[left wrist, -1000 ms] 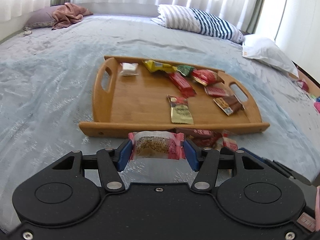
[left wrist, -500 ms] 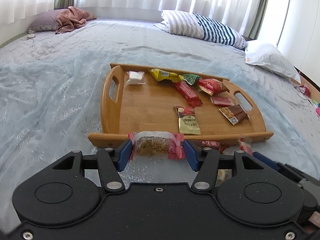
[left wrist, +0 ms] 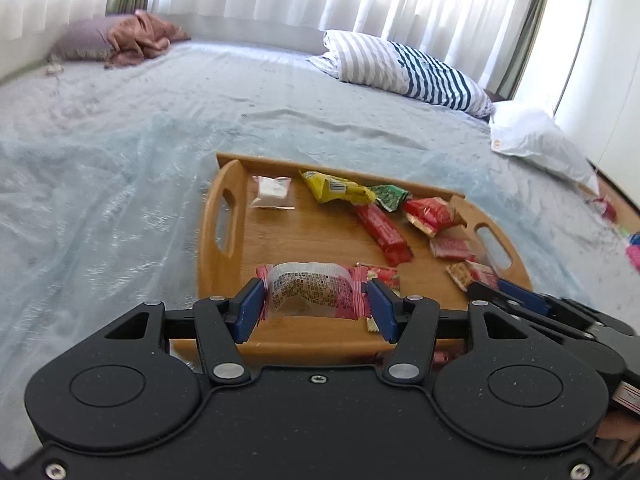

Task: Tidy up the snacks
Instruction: 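Carry the pastry packet and red bar onto the tray and open both tools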

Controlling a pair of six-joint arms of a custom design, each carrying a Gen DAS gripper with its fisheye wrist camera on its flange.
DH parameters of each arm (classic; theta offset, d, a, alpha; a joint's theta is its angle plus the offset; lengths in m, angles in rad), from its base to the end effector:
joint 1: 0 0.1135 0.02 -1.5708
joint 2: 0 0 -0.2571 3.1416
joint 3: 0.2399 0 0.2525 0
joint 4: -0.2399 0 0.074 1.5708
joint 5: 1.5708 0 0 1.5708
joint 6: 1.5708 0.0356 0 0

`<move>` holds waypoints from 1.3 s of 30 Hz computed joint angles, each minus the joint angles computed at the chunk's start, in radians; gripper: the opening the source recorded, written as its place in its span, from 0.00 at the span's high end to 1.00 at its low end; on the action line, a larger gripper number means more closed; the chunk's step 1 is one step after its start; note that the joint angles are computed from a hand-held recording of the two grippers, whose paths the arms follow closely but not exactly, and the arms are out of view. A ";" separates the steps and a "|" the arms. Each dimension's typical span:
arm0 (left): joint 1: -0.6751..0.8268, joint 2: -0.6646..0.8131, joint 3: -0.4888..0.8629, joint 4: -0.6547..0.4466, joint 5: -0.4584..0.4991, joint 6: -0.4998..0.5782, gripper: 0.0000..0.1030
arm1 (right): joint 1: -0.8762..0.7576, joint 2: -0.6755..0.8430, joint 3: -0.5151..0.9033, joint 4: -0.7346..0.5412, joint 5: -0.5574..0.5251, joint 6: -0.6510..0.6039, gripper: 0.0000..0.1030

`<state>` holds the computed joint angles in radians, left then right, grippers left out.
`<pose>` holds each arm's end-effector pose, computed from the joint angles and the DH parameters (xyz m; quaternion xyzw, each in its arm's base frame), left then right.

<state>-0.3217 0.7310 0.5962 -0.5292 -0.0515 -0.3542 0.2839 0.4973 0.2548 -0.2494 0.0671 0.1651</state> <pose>0.1580 -0.0507 0.2441 -0.0259 0.8984 -0.1233 0.4208 0.1380 0.0378 0.1838 -0.0337 0.8570 0.0862 0.5069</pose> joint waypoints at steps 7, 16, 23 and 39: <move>0.082 0.170 0.040 0.115 0.079 0.025 0.47 | -0.014 0.385 0.099 0.247 -0.013 -0.048 0.62; 0.093 0.407 0.114 0.243 0.047 0.064 0.47 | 0.001 0.660 0.219 0.354 -0.001 -0.111 0.62; 0.108 0.539 0.158 0.311 0.038 0.077 0.47 | -0.001 0.787 0.277 0.381 0.008 -0.135 0.62; 0.131 0.653 0.193 0.382 0.047 0.095 0.47 | -0.020 0.854 0.390 0.279 -0.031 -0.156 0.61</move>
<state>-0.1904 1.3842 0.7889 -0.1474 -0.0047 -0.2593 0.2636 1.3509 0.6446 0.0291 0.0360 0.0096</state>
